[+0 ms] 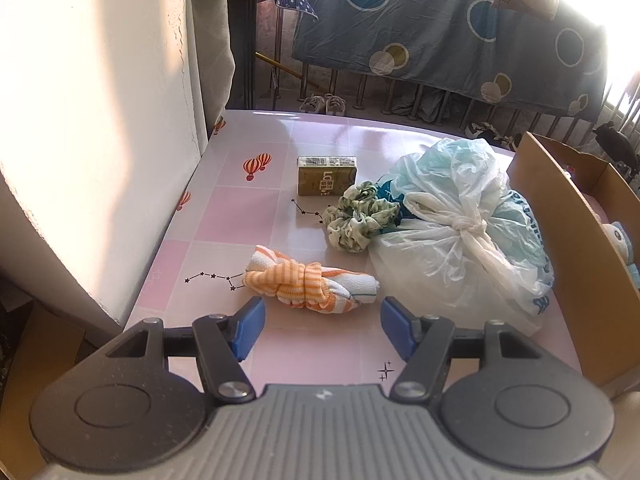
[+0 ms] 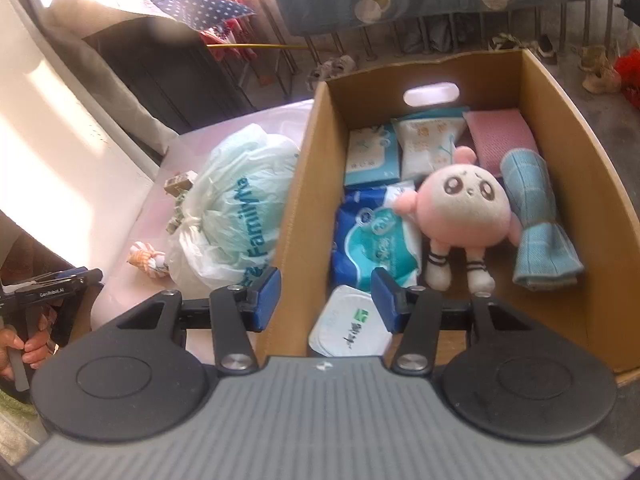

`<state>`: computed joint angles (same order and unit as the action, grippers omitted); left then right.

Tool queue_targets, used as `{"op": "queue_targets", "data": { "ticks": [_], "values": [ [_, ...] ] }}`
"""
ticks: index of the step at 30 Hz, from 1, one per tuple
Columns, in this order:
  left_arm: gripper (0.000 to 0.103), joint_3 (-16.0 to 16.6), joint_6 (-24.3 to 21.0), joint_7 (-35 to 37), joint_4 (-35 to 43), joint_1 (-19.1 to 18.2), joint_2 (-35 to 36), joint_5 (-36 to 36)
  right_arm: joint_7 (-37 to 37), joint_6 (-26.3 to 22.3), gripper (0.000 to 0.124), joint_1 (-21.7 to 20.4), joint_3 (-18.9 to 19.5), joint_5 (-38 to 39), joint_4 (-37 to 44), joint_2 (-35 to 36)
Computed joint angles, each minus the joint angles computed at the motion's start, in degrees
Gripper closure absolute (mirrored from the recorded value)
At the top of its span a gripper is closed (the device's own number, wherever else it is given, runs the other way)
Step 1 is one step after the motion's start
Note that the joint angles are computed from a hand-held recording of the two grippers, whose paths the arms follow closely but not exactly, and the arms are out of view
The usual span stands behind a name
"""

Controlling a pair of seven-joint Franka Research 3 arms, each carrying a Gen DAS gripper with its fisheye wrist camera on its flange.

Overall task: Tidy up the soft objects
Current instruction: 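Move the right tool to the orange-striped rolled towel and grasp it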

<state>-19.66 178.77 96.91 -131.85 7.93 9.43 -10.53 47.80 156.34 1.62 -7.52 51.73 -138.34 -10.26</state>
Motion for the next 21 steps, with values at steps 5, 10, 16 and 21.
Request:
{"op": "queue_targets", "data": {
  "ticks": [5,10,16,21],
  "values": [
    [0.043,-11.6,1.0,3.3,1.5,11.0,4.1,-10.8,-14.1,-6.0,0.073,5.4,0.5,17.1,5.5,3.3],
    [0.044,-16.6,-2.3,3.6,6.6,16.6,10.6,-14.9,-14.7,-14.7,0.073,6.1,6.0,20.7,19.1,16.3],
    [0.043,-15.0,-7.2,3.1,13.5,16.1,16.8,-15.3,-1.8,-18.9,0.073,6.9,11.8,11.1,40.8,35.9],
    [0.041,-10.0,-9.1,1.0,17.4,11.8,19.5,-12.5,10.4,-20.7,0.073,9.4,12.8,-0.5,56.9,49.6]
  ]
}}
